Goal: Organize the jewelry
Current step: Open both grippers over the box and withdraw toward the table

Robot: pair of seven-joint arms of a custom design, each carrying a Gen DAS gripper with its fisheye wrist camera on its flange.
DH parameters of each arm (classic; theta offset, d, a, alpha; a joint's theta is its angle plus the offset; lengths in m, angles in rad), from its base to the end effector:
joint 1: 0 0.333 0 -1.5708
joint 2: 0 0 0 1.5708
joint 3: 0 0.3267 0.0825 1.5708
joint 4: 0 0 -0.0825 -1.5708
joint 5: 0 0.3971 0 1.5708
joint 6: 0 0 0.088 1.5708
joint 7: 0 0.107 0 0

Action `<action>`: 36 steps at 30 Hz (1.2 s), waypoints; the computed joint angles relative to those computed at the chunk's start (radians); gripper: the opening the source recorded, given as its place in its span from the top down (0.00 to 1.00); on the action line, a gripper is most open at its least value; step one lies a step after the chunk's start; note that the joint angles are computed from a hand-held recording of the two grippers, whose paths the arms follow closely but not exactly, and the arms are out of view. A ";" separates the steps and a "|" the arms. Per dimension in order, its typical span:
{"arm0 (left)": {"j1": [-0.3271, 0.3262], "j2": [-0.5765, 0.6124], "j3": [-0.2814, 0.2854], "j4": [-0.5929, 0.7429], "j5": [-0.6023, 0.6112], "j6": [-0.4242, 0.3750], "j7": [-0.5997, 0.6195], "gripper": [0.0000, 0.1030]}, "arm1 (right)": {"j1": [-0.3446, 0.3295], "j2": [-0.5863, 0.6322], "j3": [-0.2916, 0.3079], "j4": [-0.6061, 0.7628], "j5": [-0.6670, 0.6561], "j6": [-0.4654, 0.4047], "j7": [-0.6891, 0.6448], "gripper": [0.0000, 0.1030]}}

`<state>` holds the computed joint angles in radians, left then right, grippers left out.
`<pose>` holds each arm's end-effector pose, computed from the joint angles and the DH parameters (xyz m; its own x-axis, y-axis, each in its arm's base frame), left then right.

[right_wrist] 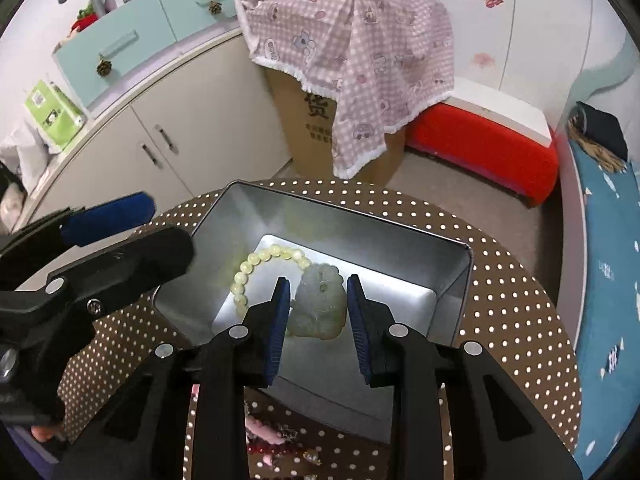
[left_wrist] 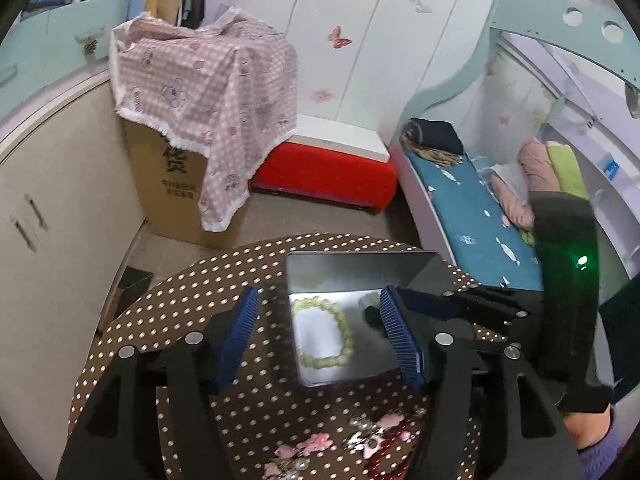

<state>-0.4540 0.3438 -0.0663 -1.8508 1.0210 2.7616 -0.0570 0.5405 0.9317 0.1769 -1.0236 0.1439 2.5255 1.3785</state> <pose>0.5727 -0.3650 0.3898 0.1588 -0.9593 0.2337 -0.6903 -0.2771 -0.6683 0.6746 0.5041 0.3525 0.6764 -0.7171 -0.1681 -0.6647 -0.4959 -0.5588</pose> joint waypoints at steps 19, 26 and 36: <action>0.019 -0.213 -0.135 -0.257 0.157 -0.205 -0.265 0.31 | -0.088 -0.480 0.044 -0.770 -0.002 0.522 0.029 0.54; 0.014 -0.214 -0.174 -0.302 0.175 -0.225 -0.324 0.30 | -0.112 -0.550 0.060 -0.943 -0.015 0.616 0.089 0.51; -0.007 -0.157 -0.174 -0.298 0.167 -0.211 -0.332 0.31 | -0.050 -0.536 -0.008 -0.997 -0.099 0.630 0.210 0.51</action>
